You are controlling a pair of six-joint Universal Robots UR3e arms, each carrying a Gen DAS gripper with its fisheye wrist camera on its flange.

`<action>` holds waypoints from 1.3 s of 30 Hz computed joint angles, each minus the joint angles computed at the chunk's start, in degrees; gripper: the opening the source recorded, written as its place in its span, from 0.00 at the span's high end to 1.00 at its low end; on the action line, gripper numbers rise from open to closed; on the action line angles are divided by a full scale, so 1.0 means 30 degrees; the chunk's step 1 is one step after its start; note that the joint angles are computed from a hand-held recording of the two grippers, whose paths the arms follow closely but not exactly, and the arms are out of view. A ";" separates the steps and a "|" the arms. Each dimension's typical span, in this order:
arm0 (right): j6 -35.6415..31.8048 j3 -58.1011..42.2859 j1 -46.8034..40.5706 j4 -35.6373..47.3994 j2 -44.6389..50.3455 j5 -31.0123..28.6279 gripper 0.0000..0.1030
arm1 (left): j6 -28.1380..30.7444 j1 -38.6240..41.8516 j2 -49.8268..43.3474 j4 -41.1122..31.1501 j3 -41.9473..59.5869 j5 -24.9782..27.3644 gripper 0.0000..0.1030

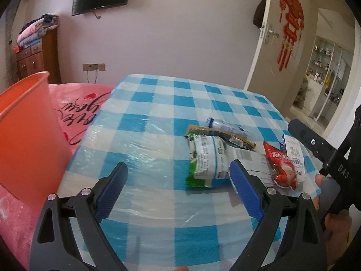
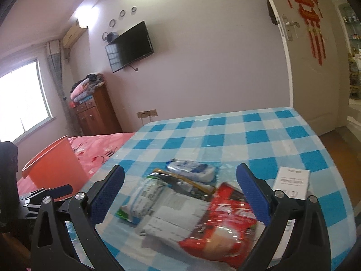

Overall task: Collect trash
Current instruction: 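Grasp the white-green wipes pack with the left gripper while the right grasps the white milk carton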

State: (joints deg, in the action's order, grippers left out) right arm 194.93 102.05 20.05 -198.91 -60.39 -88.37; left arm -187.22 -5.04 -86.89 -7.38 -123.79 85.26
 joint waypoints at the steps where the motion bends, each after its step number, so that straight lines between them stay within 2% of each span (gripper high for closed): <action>1: 0.0025 0.0120 -0.0135 -0.0016 -0.0066 0.0045 0.05 | -0.0056 -0.0300 -0.0306 -0.0103 0.0289 0.0149 0.11; 8: 0.0969 0.1440 -0.1863 0.0515 -0.1010 0.1089 0.05 | -0.0683 -0.1633 -0.1875 -0.1044 0.1981 0.0434 0.11; 13: 0.1950 0.2525 -0.3658 0.1090 -0.1810 0.2353 0.05 | -0.2162 -0.1365 -0.2343 -0.1645 0.2234 -0.1645 0.11; 18: 0.2937 0.3621 -0.5828 0.1774 -0.2313 0.4146 0.05 | -0.3971 -0.0525 -0.3105 -0.1902 0.2524 -0.4490 0.11; 20: 0.3007 0.3888 -0.6388 0.1854 -0.2412 0.4535 0.05 | -0.4445 -0.0498 -0.3540 -0.1745 0.2779 -0.4769 0.11; 23: 0.2970 0.4163 -0.7067 0.2062 -0.2558 0.5193 0.05 | -0.4577 -0.0924 -0.4256 -0.2012 0.3717 -0.3852 0.11; 29: 0.2541 0.3911 -0.7576 0.3209 -0.2378 0.6304 0.05 | -0.3453 -0.1843 -0.5653 -0.2894 0.6029 -0.1283 0.11; 32: 0.2108 0.3464 -0.7369 0.4043 -0.2181 0.6384 0.05 | -0.2495 -0.2076 -0.6434 -0.3838 0.7305 -0.0884 0.11; 39: 0.1573 0.3055 -0.7073 0.4502 -0.1915 0.6117 0.05 | -0.2045 -0.2135 -0.7968 -0.5291 0.9359 -0.0425 0.13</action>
